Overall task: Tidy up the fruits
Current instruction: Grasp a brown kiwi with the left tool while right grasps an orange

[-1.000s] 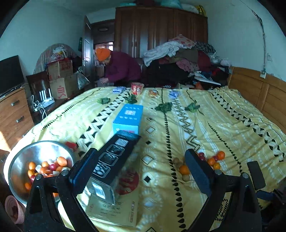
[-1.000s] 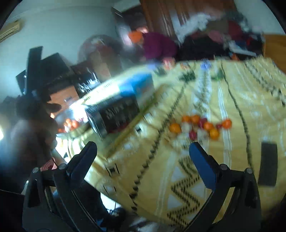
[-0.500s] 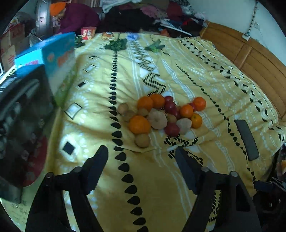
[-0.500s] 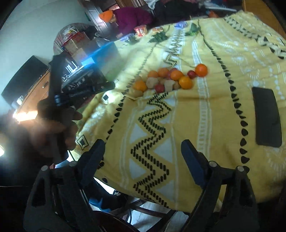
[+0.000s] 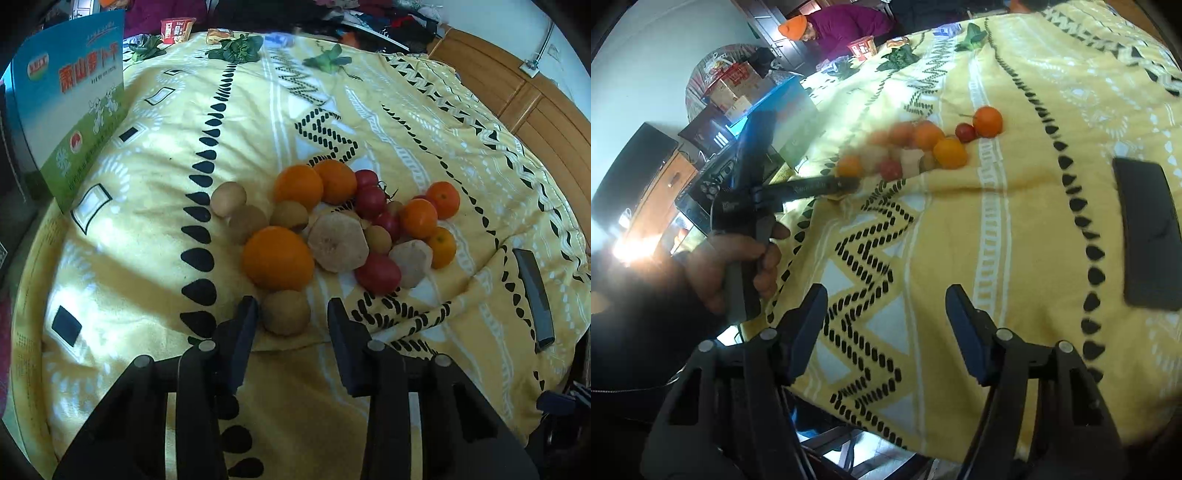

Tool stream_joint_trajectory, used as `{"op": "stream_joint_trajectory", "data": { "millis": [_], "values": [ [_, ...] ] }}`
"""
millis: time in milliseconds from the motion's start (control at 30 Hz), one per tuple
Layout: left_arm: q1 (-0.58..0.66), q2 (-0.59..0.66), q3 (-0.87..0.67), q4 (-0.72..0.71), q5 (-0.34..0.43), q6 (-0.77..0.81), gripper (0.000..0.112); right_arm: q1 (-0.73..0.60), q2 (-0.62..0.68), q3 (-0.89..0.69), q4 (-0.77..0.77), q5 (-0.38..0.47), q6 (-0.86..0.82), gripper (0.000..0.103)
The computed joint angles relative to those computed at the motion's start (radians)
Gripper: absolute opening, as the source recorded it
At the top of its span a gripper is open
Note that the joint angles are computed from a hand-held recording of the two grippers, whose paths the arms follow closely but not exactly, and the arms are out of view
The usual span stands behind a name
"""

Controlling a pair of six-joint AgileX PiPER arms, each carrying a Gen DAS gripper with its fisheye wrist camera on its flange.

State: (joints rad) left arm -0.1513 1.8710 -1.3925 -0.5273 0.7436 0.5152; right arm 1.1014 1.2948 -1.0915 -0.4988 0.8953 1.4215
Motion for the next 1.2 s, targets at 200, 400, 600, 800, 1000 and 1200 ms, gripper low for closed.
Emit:
{"op": "stream_joint_trajectory", "data": {
  "millis": [200, 400, 600, 800, 1000, 1200],
  "values": [
    [0.015, -0.002, 0.031, -0.058, -0.022, 0.064, 0.027, -0.089, 0.04, -0.045, 0.052, -0.045, -0.13, 0.056],
    [0.079, -0.112, 0.117, -0.151, -0.007, 0.185, 0.027, -0.225, 0.127, -0.112, 0.142, -0.11, -0.341, 0.044],
    [0.179, -0.198, 0.142, -0.196, 0.038, 0.208, 0.027, -0.347, 0.367, -0.348, 0.391, -0.157, -0.784, 0.042],
    [0.264, -0.228, 0.111, -0.235, 0.094, 0.234, 0.027, -0.359, 0.639, -0.691, 0.372, -0.026, -0.966, 0.042],
    [0.3, -0.21, 0.091, -0.25, 0.121, 0.246, 0.027, -0.343, 0.817, -0.94, 0.279, 0.155, -1.063, 0.04],
    [0.318, -0.217, 0.097, -0.263, 0.127, 0.249, 0.027, -0.311, 0.862, -0.966, 0.191, 0.169, -1.086, 0.042]
  ]
}}
